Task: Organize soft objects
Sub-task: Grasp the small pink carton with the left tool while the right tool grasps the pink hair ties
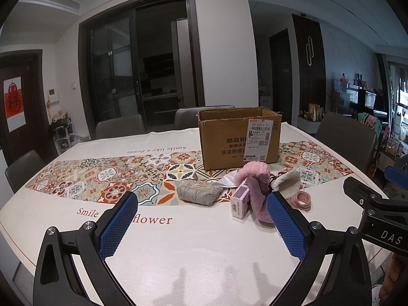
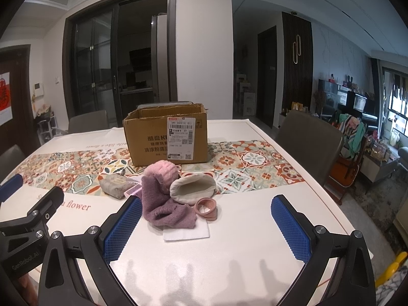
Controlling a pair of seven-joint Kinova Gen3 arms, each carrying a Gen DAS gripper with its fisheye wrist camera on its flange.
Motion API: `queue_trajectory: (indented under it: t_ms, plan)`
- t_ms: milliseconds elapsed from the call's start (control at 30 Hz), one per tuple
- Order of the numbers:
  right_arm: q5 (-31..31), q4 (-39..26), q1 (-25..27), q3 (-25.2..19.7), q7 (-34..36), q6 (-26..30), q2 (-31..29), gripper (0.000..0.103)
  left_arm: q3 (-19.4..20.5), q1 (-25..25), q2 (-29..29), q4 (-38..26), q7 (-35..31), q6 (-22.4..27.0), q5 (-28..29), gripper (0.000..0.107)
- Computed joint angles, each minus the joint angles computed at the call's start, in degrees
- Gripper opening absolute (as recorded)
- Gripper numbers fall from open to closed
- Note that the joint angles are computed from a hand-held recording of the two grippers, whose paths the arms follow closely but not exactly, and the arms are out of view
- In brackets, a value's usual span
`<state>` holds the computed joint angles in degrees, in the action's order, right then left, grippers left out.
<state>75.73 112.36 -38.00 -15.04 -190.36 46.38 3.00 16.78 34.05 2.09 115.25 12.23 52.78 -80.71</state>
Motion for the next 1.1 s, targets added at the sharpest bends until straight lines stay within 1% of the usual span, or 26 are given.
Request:
queue_trajectory:
  t_ms: [167, 267, 467, 533, 633, 767, 967, 1033, 1100]
  plan:
    - [-1.4, -1.2, 0.7, 1.0, 1.5, -1.6, 1.7, 0.103, -1.2, -1.1, 1.3, -0.9, -1.0, -2.6, 0.1, 0.102]
    - [-1.9, -1.9, 0.9, 1.9, 2.0, -2.4, 2.8, 0.103, -1.9, -1.5, 2.2, -1.2, -0.9, -3.8, -1.0, 0.101]
    - [-2.1, -3.8, 1.2, 4.0, 3.0, -3.8, 5.7, 0.103, -3.9, -3.0, 4.6, -2.4, -2.1, -8.6, -2.6, 0.094]
    - [-2.3, -4.6, 1.4, 4.8, 3.4, -4.3, 6.8, 0.103, -4.7, -3.5, 5.5, -3.1, -3.4, -10.5, -2.2, 0.093]
    - [-4.0, -6.0, 1.8, 5.9, 5.3, -5.4, 8.3, 0.103, -5.9, -4.1, 6.7, -4.1, -5.2, -13.1, -1.4, 0.087]
    - [-7.6, -8.2, 2.5, 7.7, 9.1, -7.8, 10.6, 0.102, -7.6, -4.9, 8.7, -5.8, -8.8, -16.7, 1.2, 0.081]
    - [-14.3, -11.4, 3.1, 10.6, 15.8, -11.0, 13.7, 0.098, -10.5, -5.1, 11.0, -8.3, -14.9, -20.8, 6.0, 0.076]
    - [-16.4, -12.2, 3.2, 11.7, 17.8, -12.3, 14.6, 0.096, -11.3, -5.2, 11.8, -9.3, -17.7, -21.9, 8.5, 0.074]
    - [-18.3, -13.0, 3.0, 12.7, 19.6, -12.9, 15.3, 0.095, -12.2, -5.3, 12.6, -10.1, -20.4, -23.4, 10.9, 0.070]
